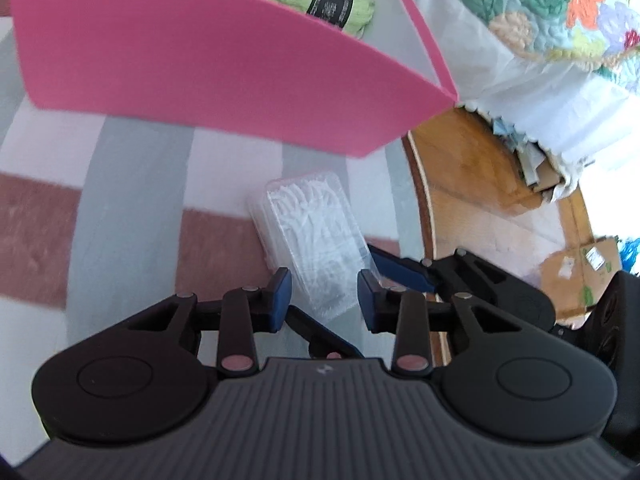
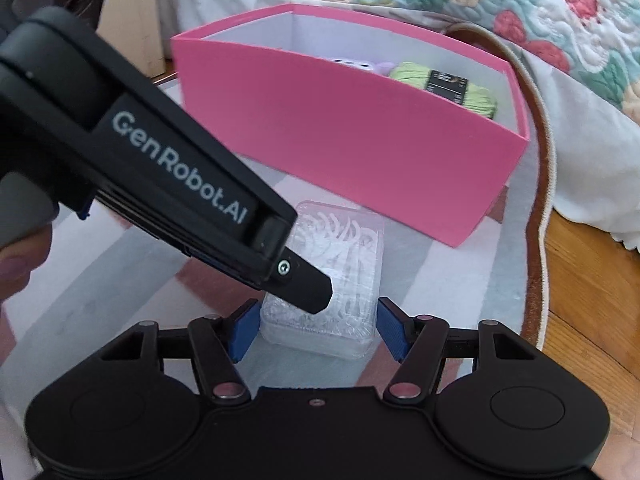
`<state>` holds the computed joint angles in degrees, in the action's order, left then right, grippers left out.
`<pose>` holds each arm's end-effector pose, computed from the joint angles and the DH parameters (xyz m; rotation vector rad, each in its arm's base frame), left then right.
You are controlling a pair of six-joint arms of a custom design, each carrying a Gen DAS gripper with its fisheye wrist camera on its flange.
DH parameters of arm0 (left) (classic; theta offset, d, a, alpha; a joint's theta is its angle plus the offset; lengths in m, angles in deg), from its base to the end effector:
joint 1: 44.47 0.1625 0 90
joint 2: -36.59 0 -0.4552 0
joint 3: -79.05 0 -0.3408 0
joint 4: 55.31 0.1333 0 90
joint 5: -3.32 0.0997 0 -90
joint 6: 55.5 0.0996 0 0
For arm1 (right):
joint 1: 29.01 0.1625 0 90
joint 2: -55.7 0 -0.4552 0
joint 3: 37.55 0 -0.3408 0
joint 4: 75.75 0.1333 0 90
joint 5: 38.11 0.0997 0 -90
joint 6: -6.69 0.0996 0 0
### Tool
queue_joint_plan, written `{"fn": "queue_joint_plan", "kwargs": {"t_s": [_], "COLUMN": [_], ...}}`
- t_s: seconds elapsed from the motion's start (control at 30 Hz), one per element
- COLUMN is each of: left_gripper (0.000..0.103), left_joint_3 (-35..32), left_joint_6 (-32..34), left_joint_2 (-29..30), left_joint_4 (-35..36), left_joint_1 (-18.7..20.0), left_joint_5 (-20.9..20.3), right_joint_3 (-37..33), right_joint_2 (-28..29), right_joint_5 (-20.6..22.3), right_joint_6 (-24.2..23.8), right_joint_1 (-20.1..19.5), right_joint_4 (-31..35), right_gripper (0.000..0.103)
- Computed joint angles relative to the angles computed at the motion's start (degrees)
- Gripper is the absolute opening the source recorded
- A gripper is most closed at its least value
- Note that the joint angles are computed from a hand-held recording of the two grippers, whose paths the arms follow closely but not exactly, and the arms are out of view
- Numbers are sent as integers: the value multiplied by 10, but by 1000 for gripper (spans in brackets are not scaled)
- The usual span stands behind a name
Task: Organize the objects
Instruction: 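Move the left tool down onto the clear floss box, then close the left tool on the floss box and lift it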
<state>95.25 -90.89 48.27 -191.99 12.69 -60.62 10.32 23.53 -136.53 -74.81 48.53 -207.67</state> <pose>-0.3232 -0.8272 -0.1416 -0.1726 2.8466 -0.7605 -0.0667 -0.8521 0.2683 1.4890 -2.2464 0.2831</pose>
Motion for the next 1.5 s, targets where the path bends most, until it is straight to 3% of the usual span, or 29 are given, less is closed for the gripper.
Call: {"fn": "queue_joint_plan", "kwargs": {"t_s": [0.2,0.37,0.43,0.57,0.67,0.87,0.93,1.07,1.23,1.37,1.5], "left_gripper": [35,38,40,42,42,41,40,40,40,42,42], "left_joint_3": [99,43,47,45,38,-8,-15,102,146,108,67], "left_joint_6": [-20,-4,-3,-5,-5,20,26,-31,-77,-60,-14], "left_joint_2": [-50,-24,-24,-21,-16,12,15,-31,-50,-28,-7], "left_joint_4": [-13,26,13,-3,-12,-22,-19,-101,-129,-111,-77], "left_joint_1": [-1,-6,-3,0,3,5,6,11,18,13,-2], "left_joint_5": [-15,47,49,56,55,53,47,10,-29,2,40], "right_joint_3": [60,86,93,82,70,11,14,3,24,17,11], "right_joint_2": [-34,-31,-25,-18,-19,-12,-14,-6,-4,-2,-3], "right_joint_5": [-1,-21,-30,-43,-39,-13,-12,-27,-28,-23,-20], "right_joint_6": [-79,-88,-79,-34,-7,73,97,154,131,138,134], "right_joint_1": [-4,-3,-3,-2,-4,-7,-7,-2,-3,-7,-9], "right_joint_4": [-9,-91,-139,-157,-123,19,27,34,-15,-4,-3], "right_gripper": [68,75,83,84,84,84,86,90,93,92,84]}}
